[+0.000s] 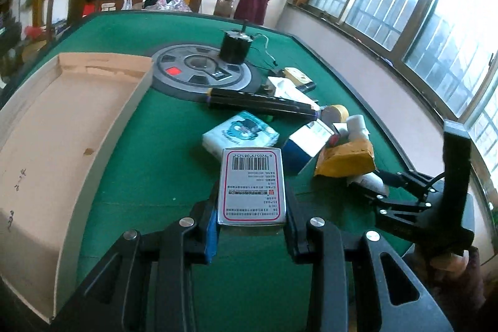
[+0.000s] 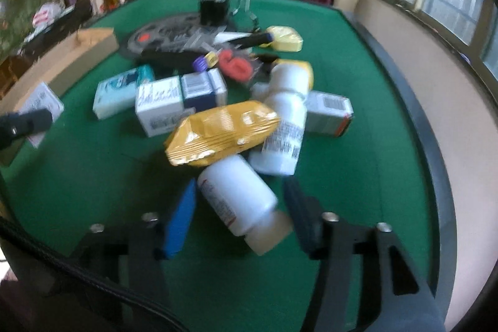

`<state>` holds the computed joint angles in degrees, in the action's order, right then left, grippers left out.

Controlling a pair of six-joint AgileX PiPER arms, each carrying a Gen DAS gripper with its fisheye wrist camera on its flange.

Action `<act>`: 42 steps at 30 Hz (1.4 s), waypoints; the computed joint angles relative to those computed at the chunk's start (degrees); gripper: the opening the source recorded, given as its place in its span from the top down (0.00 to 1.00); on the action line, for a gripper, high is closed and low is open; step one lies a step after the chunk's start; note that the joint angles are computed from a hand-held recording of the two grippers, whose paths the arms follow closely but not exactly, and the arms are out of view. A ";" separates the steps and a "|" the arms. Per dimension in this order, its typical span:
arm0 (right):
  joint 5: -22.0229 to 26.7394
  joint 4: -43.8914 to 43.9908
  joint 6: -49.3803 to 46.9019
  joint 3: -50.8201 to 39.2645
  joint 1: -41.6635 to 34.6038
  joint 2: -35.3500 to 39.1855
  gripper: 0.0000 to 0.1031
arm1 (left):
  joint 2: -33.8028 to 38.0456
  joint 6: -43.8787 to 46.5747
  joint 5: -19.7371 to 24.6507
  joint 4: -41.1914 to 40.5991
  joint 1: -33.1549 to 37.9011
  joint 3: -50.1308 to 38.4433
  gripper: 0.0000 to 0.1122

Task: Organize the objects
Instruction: 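Grasp the small white barcode box with the left gripper while the right grasps a white pill bottle, then carry both items into the cardboard tray and open both grippers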

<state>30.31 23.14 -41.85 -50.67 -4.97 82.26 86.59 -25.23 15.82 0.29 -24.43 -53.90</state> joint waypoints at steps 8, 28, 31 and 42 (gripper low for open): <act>5.82 1.46 0.20 -1.61 -0.41 1.09 0.68 | -3.60 1.12 -0.60 -1.58 1.30 3.33 0.74; 27.64 25.51 7.03 -21.78 11.72 7.52 0.68 | -6.09 34.35 11.89 -26.84 25.99 -4.68 0.74; 26.71 25.79 13.35 -30.32 16.66 15.37 0.68 | 1.04 35.01 14.17 -27.24 28.44 -11.09 0.74; 23.56 13.40 36.52 -57.69 25.80 39.10 0.68 | 19.93 33.26 16.29 -28.50 31.99 -24.88 0.74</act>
<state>53.88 36.54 -5.33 -108.36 20.83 121.36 106.52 8.02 32.11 -28.21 7.56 -78.78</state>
